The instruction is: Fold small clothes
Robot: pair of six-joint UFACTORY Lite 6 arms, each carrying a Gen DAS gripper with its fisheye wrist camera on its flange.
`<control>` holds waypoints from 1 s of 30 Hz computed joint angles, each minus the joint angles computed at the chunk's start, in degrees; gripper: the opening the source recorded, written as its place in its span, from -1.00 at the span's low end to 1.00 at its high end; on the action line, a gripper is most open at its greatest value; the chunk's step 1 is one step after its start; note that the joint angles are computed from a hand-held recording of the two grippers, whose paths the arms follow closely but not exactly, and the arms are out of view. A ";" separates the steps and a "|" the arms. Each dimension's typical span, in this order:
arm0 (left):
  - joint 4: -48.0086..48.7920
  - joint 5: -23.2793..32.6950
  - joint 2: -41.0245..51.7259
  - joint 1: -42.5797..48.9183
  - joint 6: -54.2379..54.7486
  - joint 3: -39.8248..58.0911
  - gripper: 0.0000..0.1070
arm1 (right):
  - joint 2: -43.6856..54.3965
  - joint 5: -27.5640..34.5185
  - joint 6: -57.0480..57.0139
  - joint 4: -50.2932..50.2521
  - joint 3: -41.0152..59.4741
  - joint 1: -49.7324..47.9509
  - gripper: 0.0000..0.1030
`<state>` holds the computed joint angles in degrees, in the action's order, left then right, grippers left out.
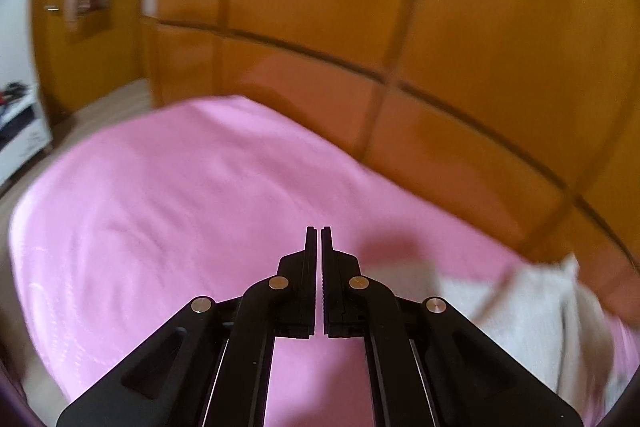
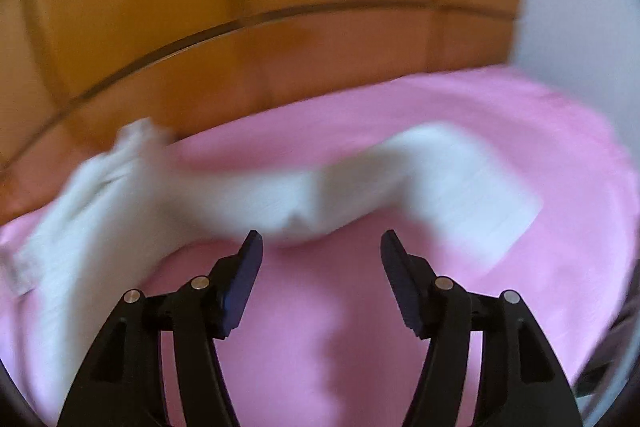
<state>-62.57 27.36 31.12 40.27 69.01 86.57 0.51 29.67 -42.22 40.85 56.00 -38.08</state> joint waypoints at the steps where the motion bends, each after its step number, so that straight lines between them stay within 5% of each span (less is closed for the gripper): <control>1: -2.60 1.56 -2.44 0.35 5.70 -5.09 -1.00 | -2.81 4.27 -3.07 4.24 -3.20 1.58 0.17; 7: -4.03 13.20 -10.31 1.86 23.01 -29.10 -0.95 | -10.50 15.89 -5.74 16.89 -16.42 16.93 -0.07; 10: -2.89 17.31 -14.78 3.77 27.25 -40.62 0.05 | -10.78 14.44 -5.36 20.18 -20.08 24.81 -0.07; 11: -3.52 19.39 -16.32 5.26 29.06 -44.11 0.08 | -10.91 12.68 -4.49 21.37 -21.00 27.93 -0.07; 19: 0.70 25.24 -18.92 2.46 28.35 -54.01 0.03 | -8.52 2.21 -5.65 27.69 -21.82 37.18 -0.15; 24: 0.27 25.56 -21.80 -1.13 31.25 -60.90 -0.07 | -11.15 3.17 -3.02 20.73 -21.84 37.30 -0.81; 26: 0.39 25.29 -22.98 -3.35 31.11 -61.35 -0.83 | -13.71 4.58 -1.49 17.69 -21.21 36.04 -0.87; 30: 2.04 31.41 -27.21 0.45 30.30 -58.93 -0.87 | -21.70 11.29 0.71 12.99 -16.47 28.78 -0.89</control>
<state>-60.53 58.77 3.92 40.72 99.31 27.65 -21.19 40.96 -41.51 53.84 39.53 -9.29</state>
